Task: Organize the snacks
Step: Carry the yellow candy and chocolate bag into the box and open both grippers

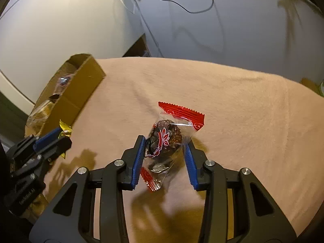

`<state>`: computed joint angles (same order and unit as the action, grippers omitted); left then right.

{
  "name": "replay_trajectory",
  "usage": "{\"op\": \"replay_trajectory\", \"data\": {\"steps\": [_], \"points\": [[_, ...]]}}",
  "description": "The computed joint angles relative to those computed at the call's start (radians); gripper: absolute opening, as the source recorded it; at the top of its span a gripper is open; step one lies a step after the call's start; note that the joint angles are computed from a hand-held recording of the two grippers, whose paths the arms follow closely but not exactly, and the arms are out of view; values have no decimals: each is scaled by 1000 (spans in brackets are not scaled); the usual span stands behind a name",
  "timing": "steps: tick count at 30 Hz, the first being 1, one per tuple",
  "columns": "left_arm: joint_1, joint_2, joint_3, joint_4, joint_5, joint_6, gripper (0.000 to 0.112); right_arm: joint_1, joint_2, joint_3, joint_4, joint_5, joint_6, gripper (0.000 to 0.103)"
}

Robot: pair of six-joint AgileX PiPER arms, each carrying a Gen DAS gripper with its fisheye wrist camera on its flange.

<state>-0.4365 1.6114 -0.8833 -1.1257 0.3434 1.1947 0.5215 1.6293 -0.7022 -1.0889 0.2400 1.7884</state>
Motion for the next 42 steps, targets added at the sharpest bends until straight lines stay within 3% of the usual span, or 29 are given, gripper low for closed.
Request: {"op": "replay_trajectory", "data": {"steps": [8,16,29,42], "points": [[104,-104,68,-90,50,114,22,151,-62,-86,110,157,-129,40],[223,-150,74,-131,94,181,22,207,-49,-223,186,202,-264,40],[408,-107,22,-182,151,255,22,219,198,-608,433,214,-631,40],[471,-28,-42,-199,156,280,22,204,431,-970,706,308,-994,40]]}}
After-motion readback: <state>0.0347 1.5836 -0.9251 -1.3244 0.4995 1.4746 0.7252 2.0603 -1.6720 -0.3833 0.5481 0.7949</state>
